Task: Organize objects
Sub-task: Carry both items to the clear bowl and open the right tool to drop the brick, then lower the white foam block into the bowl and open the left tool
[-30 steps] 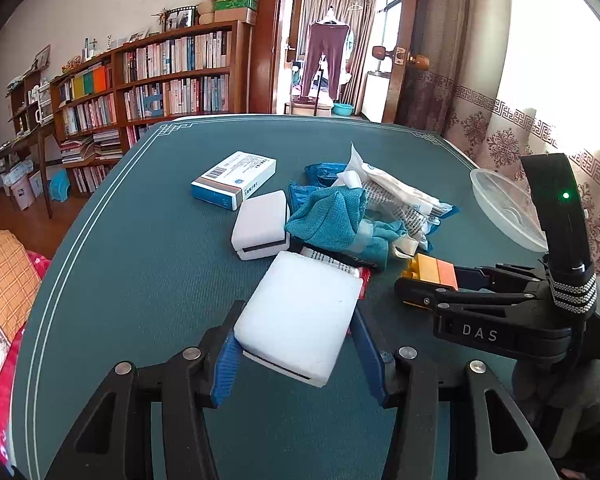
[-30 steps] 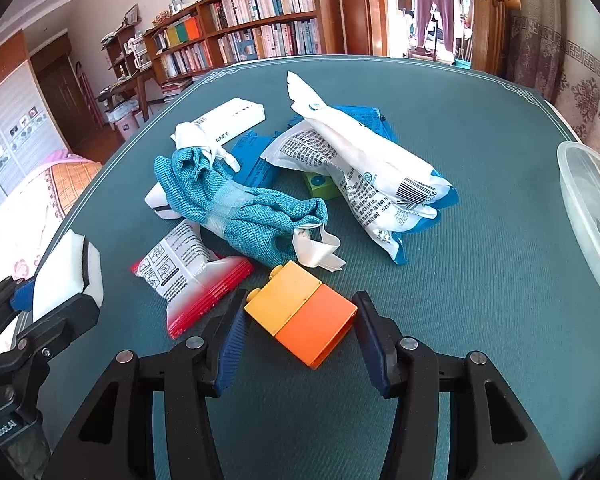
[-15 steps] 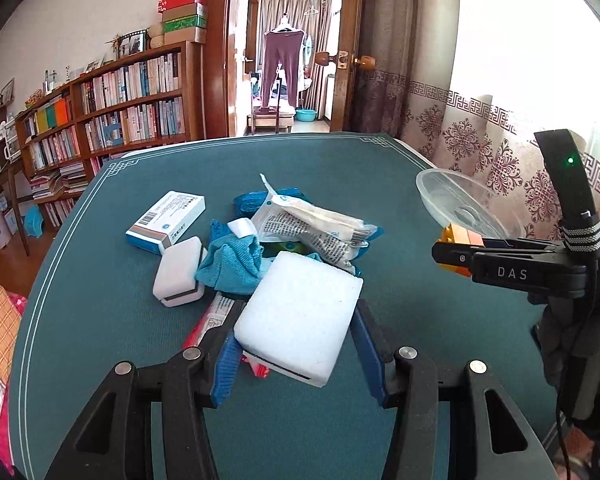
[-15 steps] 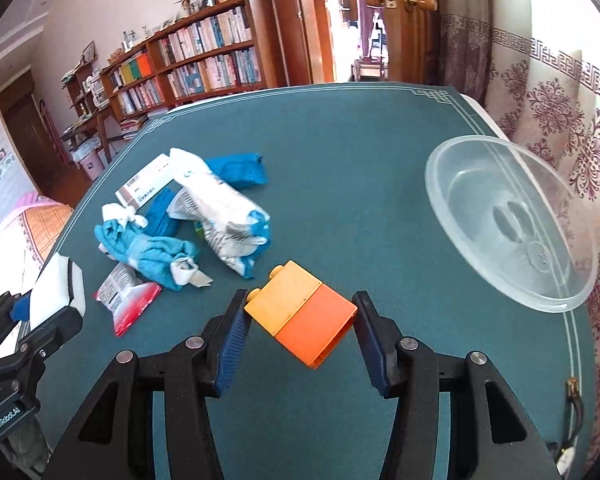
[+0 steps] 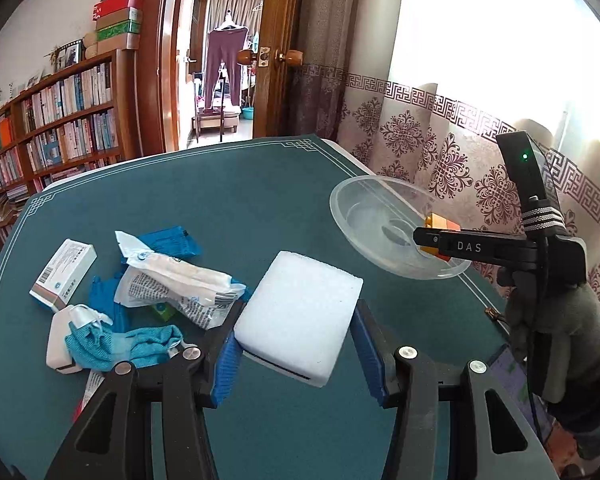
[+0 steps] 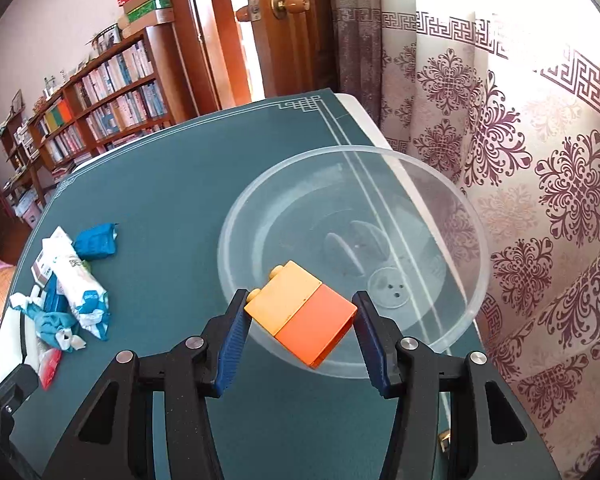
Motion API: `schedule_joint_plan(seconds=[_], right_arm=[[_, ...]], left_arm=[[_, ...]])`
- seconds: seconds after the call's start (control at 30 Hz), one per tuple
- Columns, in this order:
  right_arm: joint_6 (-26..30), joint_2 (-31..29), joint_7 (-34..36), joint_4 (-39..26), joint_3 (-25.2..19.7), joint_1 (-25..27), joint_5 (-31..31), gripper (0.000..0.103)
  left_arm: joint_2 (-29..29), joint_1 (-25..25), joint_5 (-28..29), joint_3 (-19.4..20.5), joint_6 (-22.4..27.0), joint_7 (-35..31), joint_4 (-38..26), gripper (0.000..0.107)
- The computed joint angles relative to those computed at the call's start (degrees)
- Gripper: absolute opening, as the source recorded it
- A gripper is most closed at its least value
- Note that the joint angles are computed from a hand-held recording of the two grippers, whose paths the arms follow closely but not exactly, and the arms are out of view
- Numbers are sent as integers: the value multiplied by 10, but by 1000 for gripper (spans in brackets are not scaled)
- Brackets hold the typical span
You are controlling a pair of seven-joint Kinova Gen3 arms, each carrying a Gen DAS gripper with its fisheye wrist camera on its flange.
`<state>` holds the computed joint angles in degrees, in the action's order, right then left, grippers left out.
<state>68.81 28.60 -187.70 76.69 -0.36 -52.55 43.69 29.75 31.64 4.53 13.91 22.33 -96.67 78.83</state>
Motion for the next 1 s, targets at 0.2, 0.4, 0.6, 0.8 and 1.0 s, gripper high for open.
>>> schedule_joint_plan(seconds=[0.2, 0.4, 0.6, 0.8, 1.0], right_arm=[[-10, -11, 4, 26, -1, 21, -5, 53], [-28, -25, -9, 55, -2, 33, -3, 53], [-40, -38, -30, 82, -7, 42, 3, 53], [-40, -42, -46, 93, -11, 43, 12, 54], [-23, -43, -64, 94, -13, 36, 25, 60]], left_arm=[[52, 28, -3, 4, 50, -5, -94, 54], [105, 53, 2, 3, 94, -20, -194, 54], [164, 79, 4, -4, 147, -42, -301, 55], [206, 95, 15, -9, 179, -70, -374, 69], [214, 93, 31, -17, 180, -69, -389, 82]])
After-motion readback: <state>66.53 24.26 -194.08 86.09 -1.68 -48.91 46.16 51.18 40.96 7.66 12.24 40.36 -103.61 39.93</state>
